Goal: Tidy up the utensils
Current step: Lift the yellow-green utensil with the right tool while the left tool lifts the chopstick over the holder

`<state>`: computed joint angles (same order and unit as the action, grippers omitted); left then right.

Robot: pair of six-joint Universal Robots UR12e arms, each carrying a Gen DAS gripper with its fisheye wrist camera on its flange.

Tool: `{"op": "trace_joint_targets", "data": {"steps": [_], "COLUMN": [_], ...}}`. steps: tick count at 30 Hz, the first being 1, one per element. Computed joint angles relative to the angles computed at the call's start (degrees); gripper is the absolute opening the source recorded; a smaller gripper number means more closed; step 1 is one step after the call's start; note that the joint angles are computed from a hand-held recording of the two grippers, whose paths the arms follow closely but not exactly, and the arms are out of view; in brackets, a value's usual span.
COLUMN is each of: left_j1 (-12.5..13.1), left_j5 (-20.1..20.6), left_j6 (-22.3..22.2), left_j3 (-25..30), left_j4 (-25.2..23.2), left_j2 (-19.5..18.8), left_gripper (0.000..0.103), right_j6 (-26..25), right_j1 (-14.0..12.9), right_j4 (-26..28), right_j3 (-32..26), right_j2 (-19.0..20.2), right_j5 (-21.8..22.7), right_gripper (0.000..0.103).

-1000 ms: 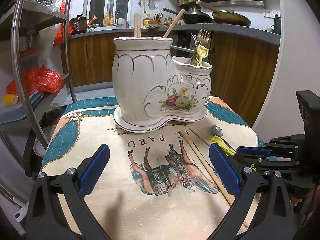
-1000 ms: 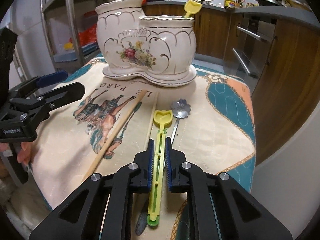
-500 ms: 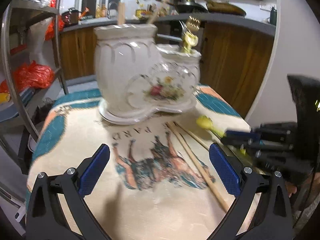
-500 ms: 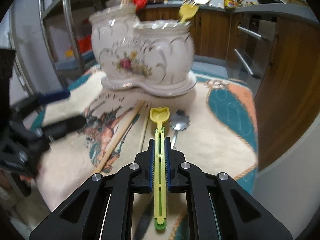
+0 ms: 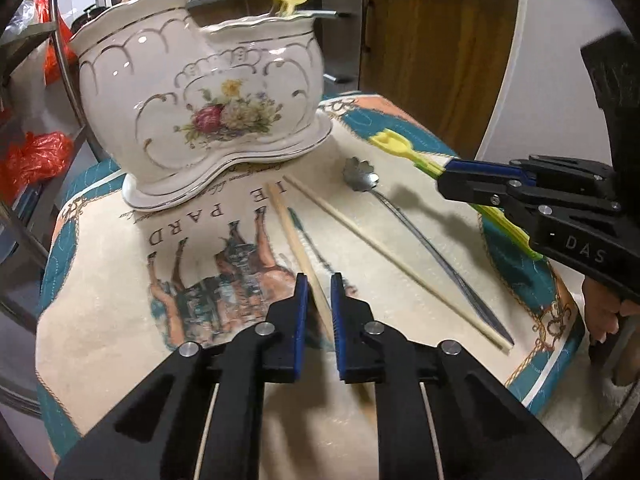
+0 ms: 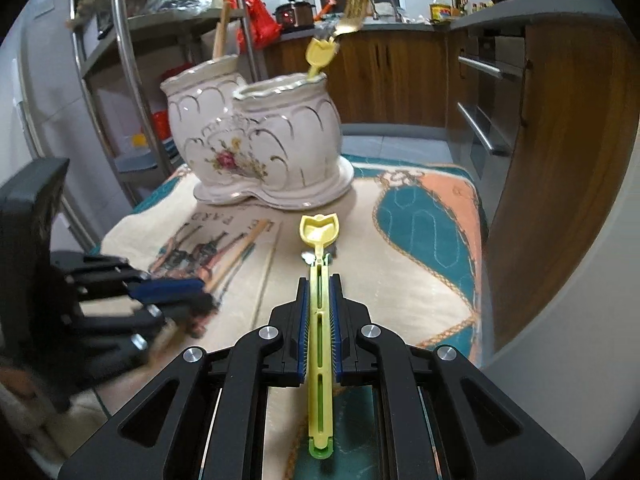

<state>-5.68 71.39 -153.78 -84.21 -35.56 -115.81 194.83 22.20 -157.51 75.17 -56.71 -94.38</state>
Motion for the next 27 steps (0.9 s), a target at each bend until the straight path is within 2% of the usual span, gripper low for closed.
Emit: {"op": "trace_joint_targets", "data": {"steps": [1,3,5,10,14,18,19,21,23,24,27], "left_j1": [0.34,0.69,1.23,1.94,2.01,2.06,2.14,2.14,2.22,2.52,3.36], "left_j5": [0.0,1.24,1.59,2.68,2.58,1.72,1.33,0.81,0.12,-1.06,-3.35], "left_j6": [0.51,1.96,3.75,5.18,5.2,3.95,3.54,3.03,3.2,3.69,3.53], "left_j3": [0.42,0.84,1.26,1.28,1.3,1.82,1.83,1.7,1.45,1.41,1.68], "left_j4": [-1.18,-2.84,-5.38,-7.11,-7.33,-7.1,-6.96,-6.19,-5.21,-5.3,-5.85], "left_j2": [0.02,0.17,0.41,0.9,0.99,0.48,0.42,0.24,0.1,0.07,-0.2], "left_gripper": [0.007,0.006,0.006,0.006,0.007,0.015,0.019,0.02,0.02,0.02,0.008], "right_j6": [-0.02,-0.39,-0.51,-1.72,-2.79,-2.18,-2.3,-2.49,-2.2,-2.0,-1.91], "right_j1": [0.01,0.08,-0.14,-0.05,0.31,0.18,0.15,0.13,0.0,-0.09,0.0], "right_j4": [0.61,2.05,2.98,6.25,7.7,7.99,7.88,7.54,6.86,6.23,4.85], "right_j3": [0.0,-0.21,-0.07,-0.73,-1.31,-1.45,-1.45,-1.48,-1.31,-1.1,-0.75], "right_j2": [-0.05,-0.04,-0.2,-0.04,0.32,0.44,0.47,0.57,0.59,0.55,0.45], "right_j5": [-0.45,-1.71,-1.17,-1.41,-3.06,-3.2,-3.12,-3.06,-2.51,-2.15,-2.64], "right_gripper": [0.011,0.01,0.011,0.011,0.012,0.019,0.019,0.019,0.013,0.011,0.01]}}
